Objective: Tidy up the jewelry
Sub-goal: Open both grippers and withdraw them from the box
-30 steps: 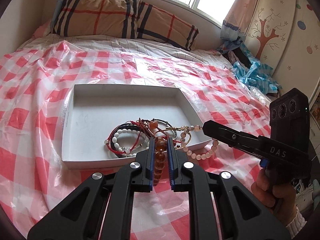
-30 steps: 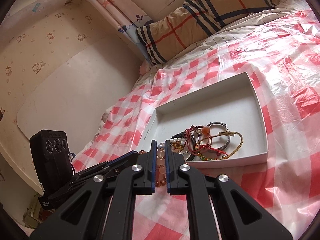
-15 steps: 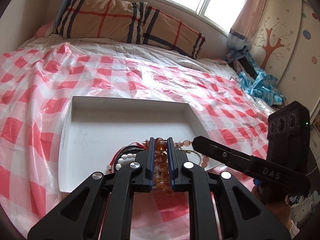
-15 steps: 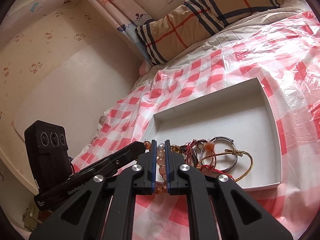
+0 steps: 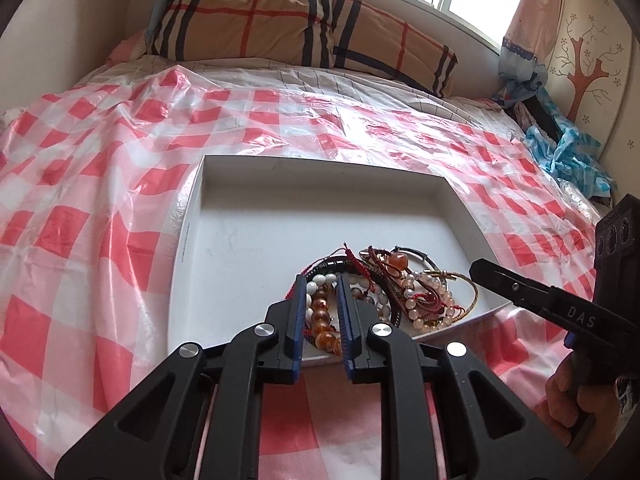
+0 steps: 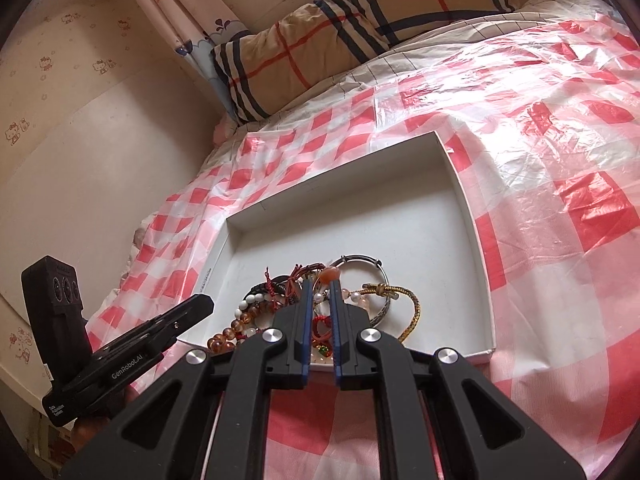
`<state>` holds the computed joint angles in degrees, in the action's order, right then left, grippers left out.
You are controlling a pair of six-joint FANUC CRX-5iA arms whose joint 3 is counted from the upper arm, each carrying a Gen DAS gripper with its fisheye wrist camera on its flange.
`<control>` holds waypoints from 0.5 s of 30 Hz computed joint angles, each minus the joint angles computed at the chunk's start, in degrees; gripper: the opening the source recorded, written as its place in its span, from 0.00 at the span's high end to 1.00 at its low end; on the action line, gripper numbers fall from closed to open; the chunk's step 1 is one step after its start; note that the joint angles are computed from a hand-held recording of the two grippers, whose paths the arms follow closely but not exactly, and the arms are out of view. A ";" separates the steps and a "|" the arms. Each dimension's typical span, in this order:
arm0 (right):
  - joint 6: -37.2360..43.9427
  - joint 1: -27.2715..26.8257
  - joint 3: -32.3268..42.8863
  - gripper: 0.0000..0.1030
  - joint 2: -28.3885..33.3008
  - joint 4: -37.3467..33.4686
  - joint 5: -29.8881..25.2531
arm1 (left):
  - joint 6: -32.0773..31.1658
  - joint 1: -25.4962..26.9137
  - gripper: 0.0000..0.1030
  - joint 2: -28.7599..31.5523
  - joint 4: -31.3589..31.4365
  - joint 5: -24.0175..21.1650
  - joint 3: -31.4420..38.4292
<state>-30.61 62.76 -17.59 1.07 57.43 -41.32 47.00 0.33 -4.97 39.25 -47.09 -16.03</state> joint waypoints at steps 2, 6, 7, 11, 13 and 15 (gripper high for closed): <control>0.55 0.84 0.28 0.90 -0.13 -0.61 -0.59 | -1.22 0.46 0.81 -1.98 0.40 -0.70 -1.76; 1.46 2.28 0.76 0.80 -0.03 -1.24 -1.80 | -2.68 -0.50 0.78 -4.35 -3.70 -0.73 -3.21; 1.43 2.44 0.75 0.80 -0.01 -1.31 -1.77 | -2.68 -0.77 0.78 -4.27 -4.33 -0.74 -3.14; 0.91 2.29 0.53 0.79 0.01 -1.25 -1.30 | 0.00 -1.80 0.78 -2.55 -6.30 0.09 -1.32; 0.41 2.27 0.36 0.79 -0.06 -0.98 -1.17 | 1.65 -2.05 0.78 -1.54 -7.34 0.00 -0.11; 0.18 2.42 0.30 0.79 -0.11 -0.93 -1.18 | 2.64 -1.91 0.78 -1.13 -7.84 -0.42 0.48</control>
<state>-30.44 65.17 -17.29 0.96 56.49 -42.49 49.64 -1.57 -6.10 31.41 -47.51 -15.55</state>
